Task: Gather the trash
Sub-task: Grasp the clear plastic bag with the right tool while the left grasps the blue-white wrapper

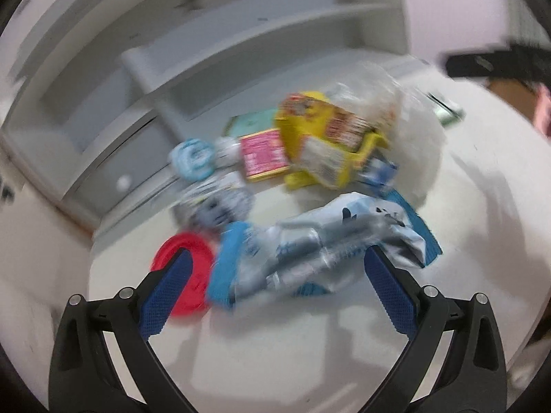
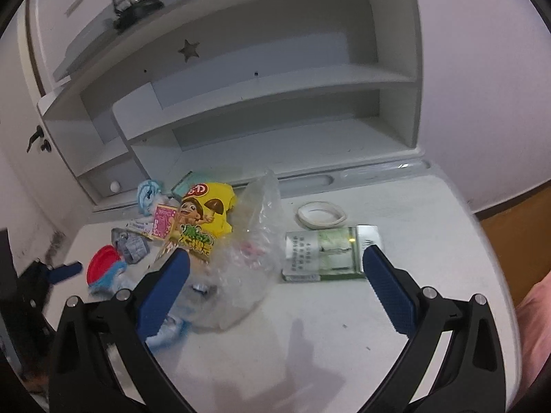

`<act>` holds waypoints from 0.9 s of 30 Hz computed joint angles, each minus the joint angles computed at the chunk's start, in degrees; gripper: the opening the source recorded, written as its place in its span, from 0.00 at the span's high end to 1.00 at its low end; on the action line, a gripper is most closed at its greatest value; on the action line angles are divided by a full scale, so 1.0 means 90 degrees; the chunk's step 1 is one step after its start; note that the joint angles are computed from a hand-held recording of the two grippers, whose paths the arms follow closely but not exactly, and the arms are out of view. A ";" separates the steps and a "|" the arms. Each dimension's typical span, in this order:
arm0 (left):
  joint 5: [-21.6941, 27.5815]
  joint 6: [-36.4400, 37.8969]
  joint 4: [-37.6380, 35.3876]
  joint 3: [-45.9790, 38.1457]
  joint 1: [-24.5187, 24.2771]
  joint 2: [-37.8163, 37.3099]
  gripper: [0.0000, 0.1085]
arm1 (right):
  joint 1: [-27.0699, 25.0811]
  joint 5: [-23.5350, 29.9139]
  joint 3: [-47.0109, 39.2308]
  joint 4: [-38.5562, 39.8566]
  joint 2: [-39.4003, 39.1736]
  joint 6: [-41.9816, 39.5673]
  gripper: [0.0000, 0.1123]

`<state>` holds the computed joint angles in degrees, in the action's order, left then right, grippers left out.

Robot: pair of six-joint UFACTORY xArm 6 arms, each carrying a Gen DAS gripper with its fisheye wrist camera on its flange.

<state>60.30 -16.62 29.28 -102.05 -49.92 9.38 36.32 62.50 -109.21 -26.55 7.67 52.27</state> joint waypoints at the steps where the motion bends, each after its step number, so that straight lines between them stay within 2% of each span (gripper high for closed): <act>1: 0.0055 0.0294 -0.0148 -0.0152 0.0003 0.0144 0.11 | -0.0116 -0.0011 -0.0075 0.0334 0.0104 -0.0074 0.13; 3: 0.0147 0.0704 -0.0395 -0.0442 0.0048 0.0398 0.11 | -0.0361 -0.0392 0.0057 0.1109 0.0183 -0.0135 0.13; 5: 0.0129 0.0956 -0.0744 -0.0796 0.0116 0.0694 0.12 | -0.0461 -0.0435 -0.0050 0.1403 0.0412 -0.0248 0.15; 6: 0.0078 0.1040 -0.0969 -0.0799 0.0185 0.0718 0.16 | -0.0486 -0.0405 -0.0134 0.1497 0.0530 -0.0326 0.26; 7: 0.0037 0.1086 -0.1201 -0.0845 0.0236 0.0766 0.27 | -0.0525 -0.0416 -0.0177 0.1707 0.0620 -0.0433 0.35; 8: -0.0024 0.1054 -0.1341 -0.0821 0.0275 0.0761 0.38 | -0.0576 -0.0581 -0.0116 0.2065 0.0674 -0.0629 0.59; 9: -0.0115 0.0973 -0.1415 -0.0763 0.0296 0.0740 0.44 | -0.0599 -0.0715 -0.0049 0.2284 0.0701 -0.0767 0.64; 11: -0.0252 0.0953 -0.1908 -0.0730 0.0437 0.0694 0.53 | -0.0520 -0.0861 0.0056 0.2200 0.0700 -0.0850 0.66; 14: -0.0420 0.0788 -0.2128 -0.0474 0.0521 0.0502 0.58 | -0.0385 -0.0864 0.0065 0.1936 0.0653 -0.0829 0.67; 22: -0.0670 0.0088 -0.1685 -0.0166 0.0387 -0.0097 0.60 | -0.0309 -0.0523 0.0163 0.0908 0.0192 -0.0403 0.68; 27: -0.1153 -0.0019 -0.2124 0.0209 0.0473 -0.0569 0.60 | -0.0338 -0.0565 0.0485 0.0623 -0.0193 -0.0198 0.68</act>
<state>49.93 -16.79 10.16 -100.17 -45.66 4.26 33.27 57.42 -104.84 -20.95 5.93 50.49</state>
